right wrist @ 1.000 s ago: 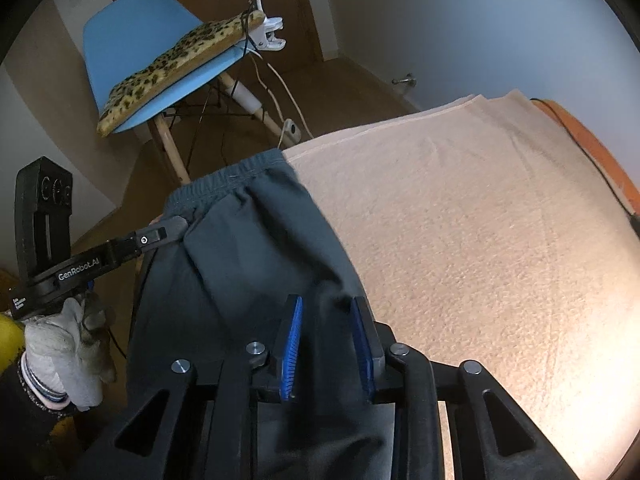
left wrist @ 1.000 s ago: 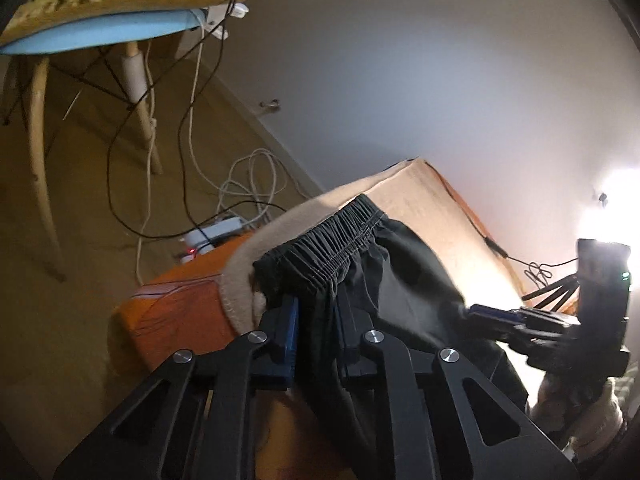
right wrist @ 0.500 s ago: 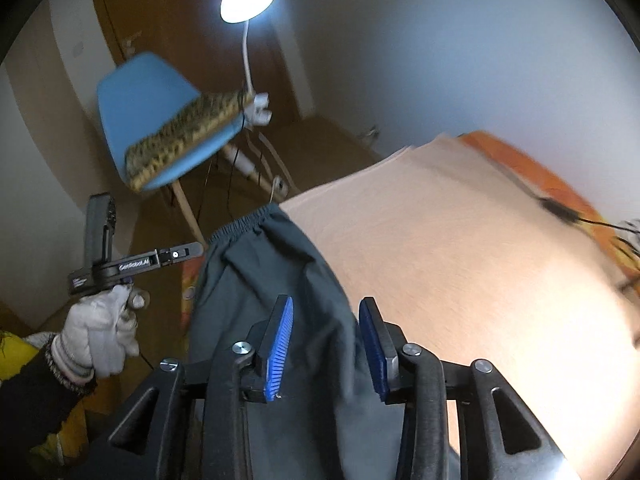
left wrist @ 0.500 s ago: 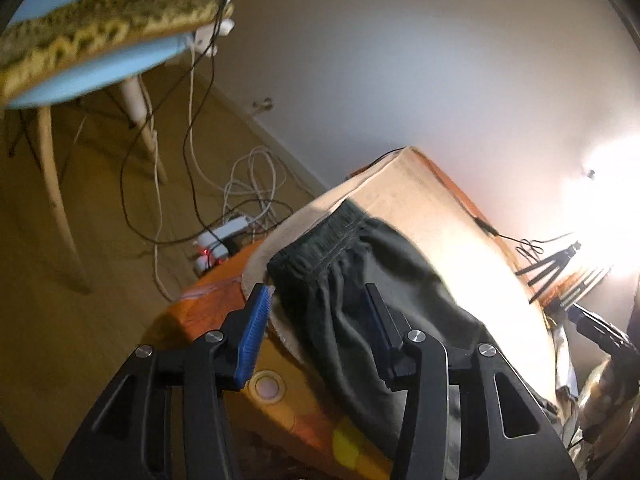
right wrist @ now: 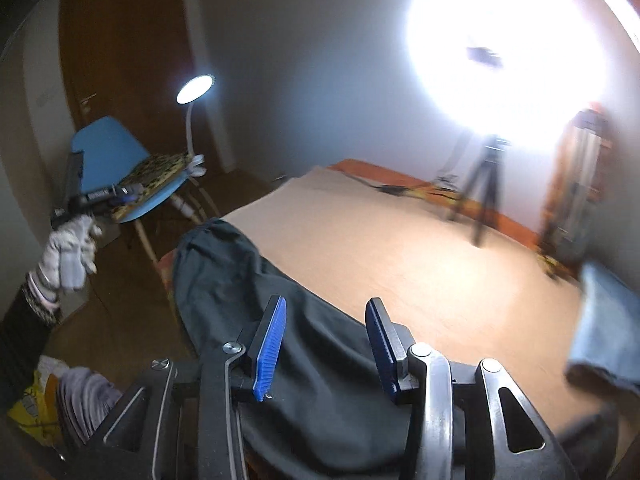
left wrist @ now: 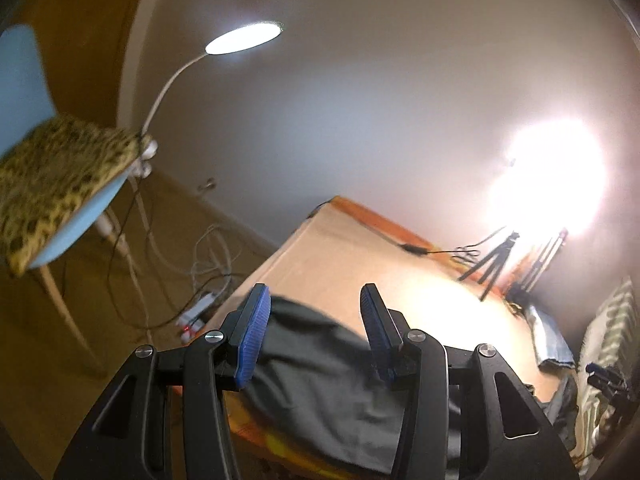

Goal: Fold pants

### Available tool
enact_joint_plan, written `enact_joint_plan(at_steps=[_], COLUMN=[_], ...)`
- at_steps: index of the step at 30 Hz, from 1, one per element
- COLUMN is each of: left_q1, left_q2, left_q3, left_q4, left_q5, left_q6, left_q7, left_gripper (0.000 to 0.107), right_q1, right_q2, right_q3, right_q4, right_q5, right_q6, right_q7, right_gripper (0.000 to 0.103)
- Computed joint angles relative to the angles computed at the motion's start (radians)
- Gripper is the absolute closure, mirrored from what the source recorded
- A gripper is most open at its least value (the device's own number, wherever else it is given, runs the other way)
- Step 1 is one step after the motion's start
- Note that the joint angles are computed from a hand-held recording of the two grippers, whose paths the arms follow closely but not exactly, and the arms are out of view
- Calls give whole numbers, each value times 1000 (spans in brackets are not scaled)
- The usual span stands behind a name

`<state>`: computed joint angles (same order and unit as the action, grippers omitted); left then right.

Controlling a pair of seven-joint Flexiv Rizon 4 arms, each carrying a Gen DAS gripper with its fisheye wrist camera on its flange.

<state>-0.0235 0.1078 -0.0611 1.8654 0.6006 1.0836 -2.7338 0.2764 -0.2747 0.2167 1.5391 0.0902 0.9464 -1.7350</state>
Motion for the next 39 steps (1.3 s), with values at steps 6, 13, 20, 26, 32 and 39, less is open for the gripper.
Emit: enact_joint_plan(at_steps=[6, 13, 20, 26, 32, 39], left_q1=[-50, -139, -236, -314, -403, -484], left_q2=[-118, -337, -566, -781, -976, -1124], left_q3=[-16, -42, -93, -148, -157, -122], left_q4=[-116, -313, -579, -800, -1056, -1284], left_q5=[-79, -230, -363, -515, -645, -765], left_q6=[53, 86, 20, -20, -167, -336], left_q7=[114, 303, 474, 602, 710, 808], left_gripper=[61, 61, 61, 50, 49, 49], right_q1=[-49, -117, -192, -244, -277, -292], right_q2=[139, 249, 288, 273, 233, 146], right_q3=[-44, -96, -146, -175, -186, -184], right_q4=[170, 303, 352, 344, 307, 208], right_q5=[-23, -86, -131, -21, 25, 13], right_q6=[61, 120, 147, 152, 112, 33], right_q7=[98, 241, 363, 342, 347, 385], right_gripper=[59, 54, 44, 43, 42, 36])
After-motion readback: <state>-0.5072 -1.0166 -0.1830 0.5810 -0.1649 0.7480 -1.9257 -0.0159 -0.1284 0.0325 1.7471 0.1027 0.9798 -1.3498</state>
